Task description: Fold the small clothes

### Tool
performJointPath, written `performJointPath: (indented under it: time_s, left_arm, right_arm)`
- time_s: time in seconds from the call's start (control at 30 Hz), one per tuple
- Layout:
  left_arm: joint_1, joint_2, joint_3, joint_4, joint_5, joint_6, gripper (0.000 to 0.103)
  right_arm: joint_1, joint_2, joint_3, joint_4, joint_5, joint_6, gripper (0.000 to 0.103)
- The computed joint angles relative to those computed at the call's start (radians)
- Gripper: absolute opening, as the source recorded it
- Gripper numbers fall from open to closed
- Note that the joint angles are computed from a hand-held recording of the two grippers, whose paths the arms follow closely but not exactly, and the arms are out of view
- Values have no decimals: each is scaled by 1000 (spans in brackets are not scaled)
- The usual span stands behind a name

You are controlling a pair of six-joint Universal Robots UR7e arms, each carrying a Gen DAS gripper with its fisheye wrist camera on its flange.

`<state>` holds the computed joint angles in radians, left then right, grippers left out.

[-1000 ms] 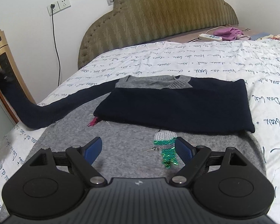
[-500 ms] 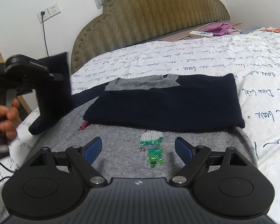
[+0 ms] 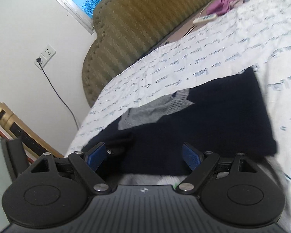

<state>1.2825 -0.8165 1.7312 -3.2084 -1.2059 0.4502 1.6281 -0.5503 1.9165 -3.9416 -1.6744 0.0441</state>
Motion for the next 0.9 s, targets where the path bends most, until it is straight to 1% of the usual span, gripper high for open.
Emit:
performJointPath:
  time_s: [0.07, 0.27, 0.4, 0.53, 0.63, 0.73, 0.77, 0.83, 0.9]
  left_arm:
    - [-8, 1, 15, -41, 28, 24, 69]
    - [-5, -14, 25, -21, 36, 52, 78]
    - [-10, -38, 40, -11, 70, 79, 85]
    - [-1, -89, 80, -34, 72, 103, 99]
    - [7, -120, 108, -58, 83, 137, 100]
    - [13, -139, 123, -67, 101, 155, 100]
    - [14, -144, 127, -66, 108, 165, 100]
    - [18, -154, 132, -49, 111, 176, 100]
    - [24, -165, 135, -28, 103, 176, 100]
  right_arm:
    - [-4, 2, -25, 37, 20, 15, 86]
    - [-3, 17, -68, 80, 37, 45, 86]
    - [-12, 24, -82, 93, 65, 87, 86]
    - [-27, 34, -98, 96, 114, 143, 86]
    - [-29, 41, -129, 147, 139, 150, 86]
    - [-18, 55, -174, 216, 139, 142, 87]
    - [-17, 60, -184, 233, 151, 141, 87]
    - [-15, 73, -212, 269, 176, 145, 87]
    - [-9, 88, -238, 292, 175, 152, 87]
